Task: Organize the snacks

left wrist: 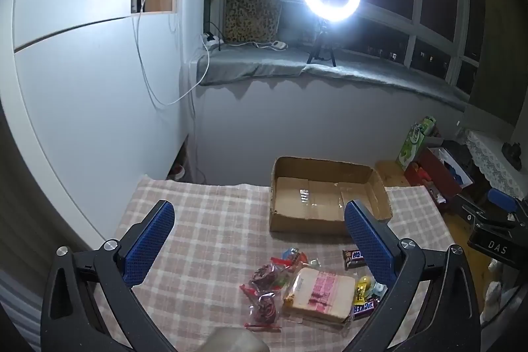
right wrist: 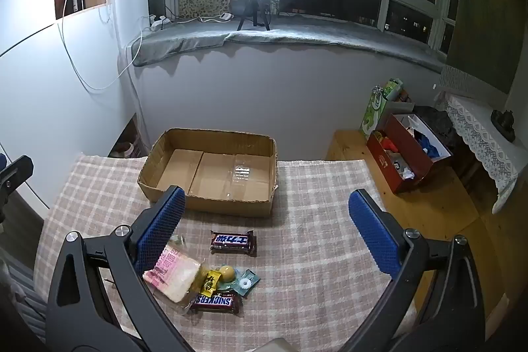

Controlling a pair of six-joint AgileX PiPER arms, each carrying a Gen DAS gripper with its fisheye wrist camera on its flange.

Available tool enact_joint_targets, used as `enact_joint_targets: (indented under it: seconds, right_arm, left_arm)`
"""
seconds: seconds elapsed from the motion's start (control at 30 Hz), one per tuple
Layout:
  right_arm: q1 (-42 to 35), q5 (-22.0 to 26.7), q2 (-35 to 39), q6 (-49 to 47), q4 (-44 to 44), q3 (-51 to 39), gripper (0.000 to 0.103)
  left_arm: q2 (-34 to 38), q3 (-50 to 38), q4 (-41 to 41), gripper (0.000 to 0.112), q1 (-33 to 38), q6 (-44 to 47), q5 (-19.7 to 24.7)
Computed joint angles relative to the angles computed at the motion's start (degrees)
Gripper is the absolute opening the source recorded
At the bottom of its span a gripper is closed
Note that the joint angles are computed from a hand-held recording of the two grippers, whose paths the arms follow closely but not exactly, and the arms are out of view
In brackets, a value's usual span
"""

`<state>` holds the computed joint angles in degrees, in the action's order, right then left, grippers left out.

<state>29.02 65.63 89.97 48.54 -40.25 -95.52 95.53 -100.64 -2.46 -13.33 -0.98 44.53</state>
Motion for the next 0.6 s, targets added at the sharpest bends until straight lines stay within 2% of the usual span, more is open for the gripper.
enact_joint_targets:
  seconds: [0.1,0.13,0.2,0.37,0.43,0.6]
  right_arm:
    - [-0.02,-0.48,-0.16,0.43,-0.04,0.39,0.102]
    - [0.04,-0.39,-0.15,0.39,-0.07,0.39,0.102]
    - [-0.06,-0.1,0.0,0.09,0.39,0.1,0.102]
    - [-0.23,0.05,0.06,-0.13,0.79,-0.01,0.102]
    - [-0.19,0.15,0.07,-0.12,0.73,-0.07,0.102]
    - [-0.2,0.24,0.04,-0.25,0.69,-0.09,0.102]
  left_arm:
    - [-0.53,0.45,0.2,0.102,-0.44,0.43,-0.16]
    - [0.93,-1.91,0.14,0.102,-0.28,-1.02,2.49]
    - [1.35,-2.59,-0.97,0.102,0.23,0.0,2.82]
    - [1.54,-2.24,-2.62,0.102,1.11,1.8,1.7]
    - [0.39,-0.36,-1.31,0.102,0.27,0.95,-0.07]
    - [0.17,0.02,-0.99,0.102,-0.16,0.73,-0.74]
